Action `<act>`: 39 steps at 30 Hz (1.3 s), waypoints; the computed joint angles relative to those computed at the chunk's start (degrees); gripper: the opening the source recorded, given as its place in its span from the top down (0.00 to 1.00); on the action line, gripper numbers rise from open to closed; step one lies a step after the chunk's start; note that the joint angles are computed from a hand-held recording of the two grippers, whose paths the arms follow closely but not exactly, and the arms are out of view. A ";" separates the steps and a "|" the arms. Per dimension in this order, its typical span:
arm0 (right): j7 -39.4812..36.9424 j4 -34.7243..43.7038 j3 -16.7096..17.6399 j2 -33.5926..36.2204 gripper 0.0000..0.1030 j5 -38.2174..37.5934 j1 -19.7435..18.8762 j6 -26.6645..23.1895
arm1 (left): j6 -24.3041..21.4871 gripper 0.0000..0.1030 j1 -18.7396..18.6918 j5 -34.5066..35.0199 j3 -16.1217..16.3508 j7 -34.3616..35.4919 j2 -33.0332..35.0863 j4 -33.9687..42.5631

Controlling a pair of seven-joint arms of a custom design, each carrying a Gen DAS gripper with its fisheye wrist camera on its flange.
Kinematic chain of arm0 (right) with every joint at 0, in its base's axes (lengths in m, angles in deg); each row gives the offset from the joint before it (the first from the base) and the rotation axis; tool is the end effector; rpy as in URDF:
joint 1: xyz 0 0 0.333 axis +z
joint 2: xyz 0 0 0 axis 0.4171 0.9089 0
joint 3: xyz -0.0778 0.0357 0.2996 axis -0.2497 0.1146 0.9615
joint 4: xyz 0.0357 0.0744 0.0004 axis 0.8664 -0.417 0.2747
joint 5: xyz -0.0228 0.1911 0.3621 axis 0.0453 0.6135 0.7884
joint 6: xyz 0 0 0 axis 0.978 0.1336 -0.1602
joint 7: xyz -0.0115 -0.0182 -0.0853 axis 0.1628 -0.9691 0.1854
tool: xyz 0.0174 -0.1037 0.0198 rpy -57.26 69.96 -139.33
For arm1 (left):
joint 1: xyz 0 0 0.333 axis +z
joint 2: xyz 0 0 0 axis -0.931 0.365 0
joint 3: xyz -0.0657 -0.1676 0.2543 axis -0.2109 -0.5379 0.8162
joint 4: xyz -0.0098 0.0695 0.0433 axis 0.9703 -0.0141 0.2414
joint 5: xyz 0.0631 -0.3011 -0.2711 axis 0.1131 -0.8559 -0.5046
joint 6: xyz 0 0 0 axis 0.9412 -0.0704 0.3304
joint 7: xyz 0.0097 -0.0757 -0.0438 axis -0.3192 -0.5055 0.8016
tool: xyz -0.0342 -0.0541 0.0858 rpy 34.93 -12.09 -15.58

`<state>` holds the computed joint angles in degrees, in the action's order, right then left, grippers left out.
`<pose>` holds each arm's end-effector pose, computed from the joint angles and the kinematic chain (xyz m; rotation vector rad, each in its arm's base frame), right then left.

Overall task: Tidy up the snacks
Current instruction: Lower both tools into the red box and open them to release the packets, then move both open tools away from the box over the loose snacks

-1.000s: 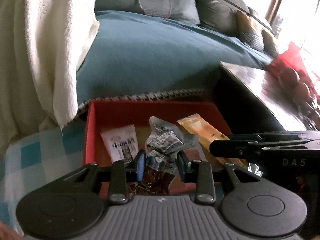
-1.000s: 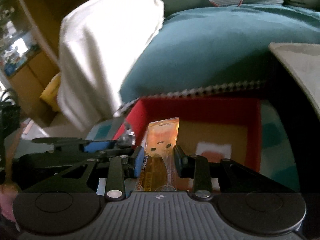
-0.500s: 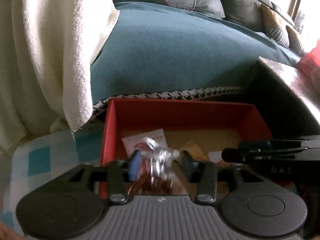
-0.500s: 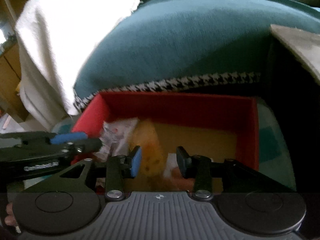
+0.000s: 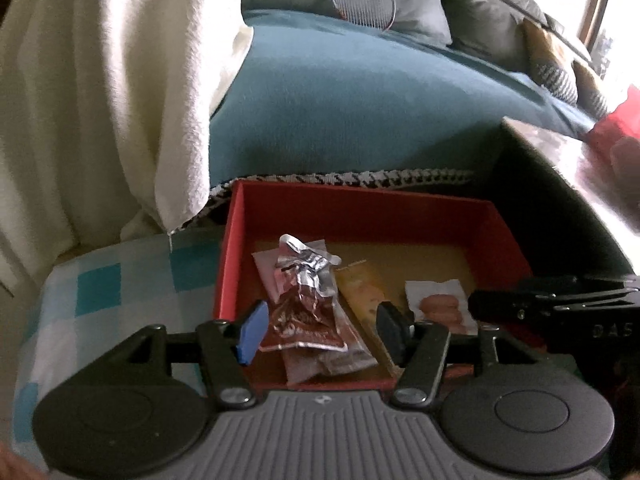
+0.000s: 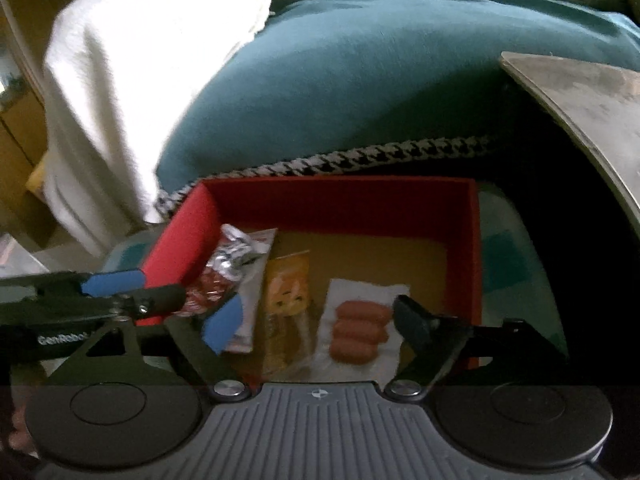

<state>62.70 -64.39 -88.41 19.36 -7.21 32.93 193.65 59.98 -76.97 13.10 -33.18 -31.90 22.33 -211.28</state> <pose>0.6288 0.1125 0.5777 -2.0884 1.2622 -0.1238 0.5253 -0.1726 0.5685 -2.0342 1.5787 -0.7925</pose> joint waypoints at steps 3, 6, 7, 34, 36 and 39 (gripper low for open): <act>-0.76 -1.57 -0.37 -2.27 0.14 4.06 -0.67 -3.08 | -0.23 0.44 -0.22 0.66 -0.67 -1.50 -2.55 -1.99; -0.55 -4.62 -0.83 -5.54 0.12 7.26 -0.92 -4.46 | -0.59 0.44 -0.61 2.24 -1.29 -2.35 -5.14 -3.84; -1.07 -6.26 -1.02 -7.18 0.12 8.66 -0.93 -4.45 | -0.51 0.44 -0.81 2.58 -1.40 -2.70 -6.18 -4.62; -16.42 -37.84 -13.36 -41.42 0.00 36.48 3.01 -18.12 | -2.39 0.40 -5.83 6.43 -2.77 -10.44 -25.30 -18.36; -13.78 -38.28 -12.29 -41.95 0.00 34.20 1.57 -19.46 | -3.30 0.40 -6.75 5.90 -2.64 -10.05 -26.42 -19.29; -15.25 -40.03 -10.55 -45.21 0.00 34.27 0.09 -15.30 | -3.71 0.40 -9.03 4.80 -1.75 -7.89 -28.44 -21.32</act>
<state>47.45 -104.42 -98.96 -25.85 27.06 33.02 178.35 56.28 -86.01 17.90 -34.94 -39.79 -6.11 -232.59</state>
